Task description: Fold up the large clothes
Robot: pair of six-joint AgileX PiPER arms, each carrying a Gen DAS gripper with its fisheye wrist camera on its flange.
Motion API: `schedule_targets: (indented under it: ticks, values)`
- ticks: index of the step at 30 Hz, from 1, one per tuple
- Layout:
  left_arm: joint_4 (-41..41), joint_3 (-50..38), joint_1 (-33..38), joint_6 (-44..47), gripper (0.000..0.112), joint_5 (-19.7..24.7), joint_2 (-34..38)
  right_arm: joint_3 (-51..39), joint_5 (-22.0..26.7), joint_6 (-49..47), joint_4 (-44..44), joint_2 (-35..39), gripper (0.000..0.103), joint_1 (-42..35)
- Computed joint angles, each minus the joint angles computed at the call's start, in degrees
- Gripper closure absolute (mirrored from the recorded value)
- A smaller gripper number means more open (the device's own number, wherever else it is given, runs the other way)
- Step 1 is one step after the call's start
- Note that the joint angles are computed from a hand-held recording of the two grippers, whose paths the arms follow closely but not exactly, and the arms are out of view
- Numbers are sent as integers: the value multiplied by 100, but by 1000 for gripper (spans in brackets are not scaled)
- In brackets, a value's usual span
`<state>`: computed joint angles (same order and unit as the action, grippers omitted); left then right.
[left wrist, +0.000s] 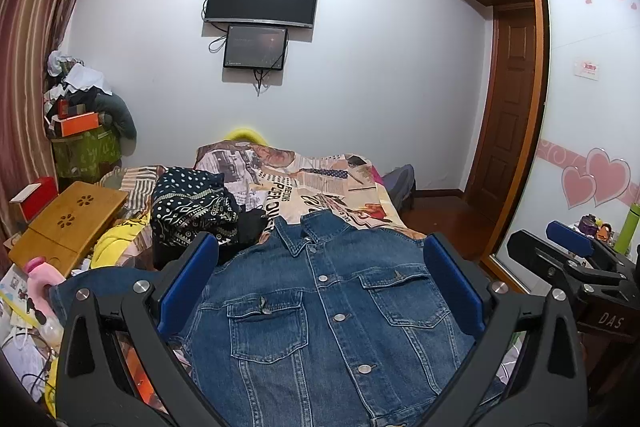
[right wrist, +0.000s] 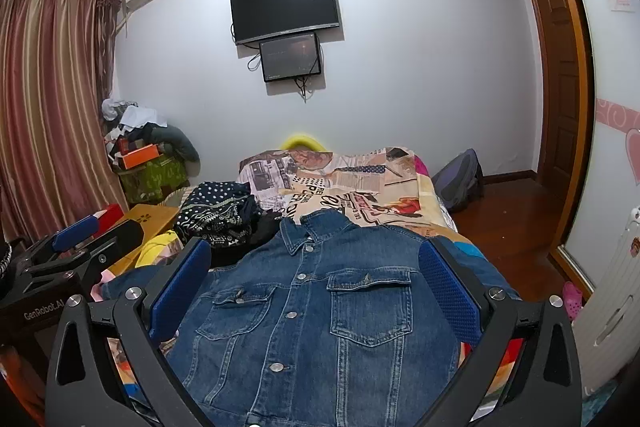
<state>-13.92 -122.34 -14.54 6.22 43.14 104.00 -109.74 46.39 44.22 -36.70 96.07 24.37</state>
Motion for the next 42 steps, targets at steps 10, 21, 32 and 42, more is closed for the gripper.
schedule_targets:
  ticks: [10, 21, 32, 42]
  values:
    - [72, -139, -23, -71, 9, 95, 79, -5, 23, -13, 5, 9, 0, 8]
    - [38, -77, 7, -37, 9, 82, 64, -182, 125, -133, 146, 117, 0, -17]
    - [58, -197, 20, -63, 9, 181, 122, -177, 135, -166, 209, 106, 0, -46]
    - [70, -222, 13, -66, 9, 193, 139, -199, 139, -181, 233, 119, 0, -61]
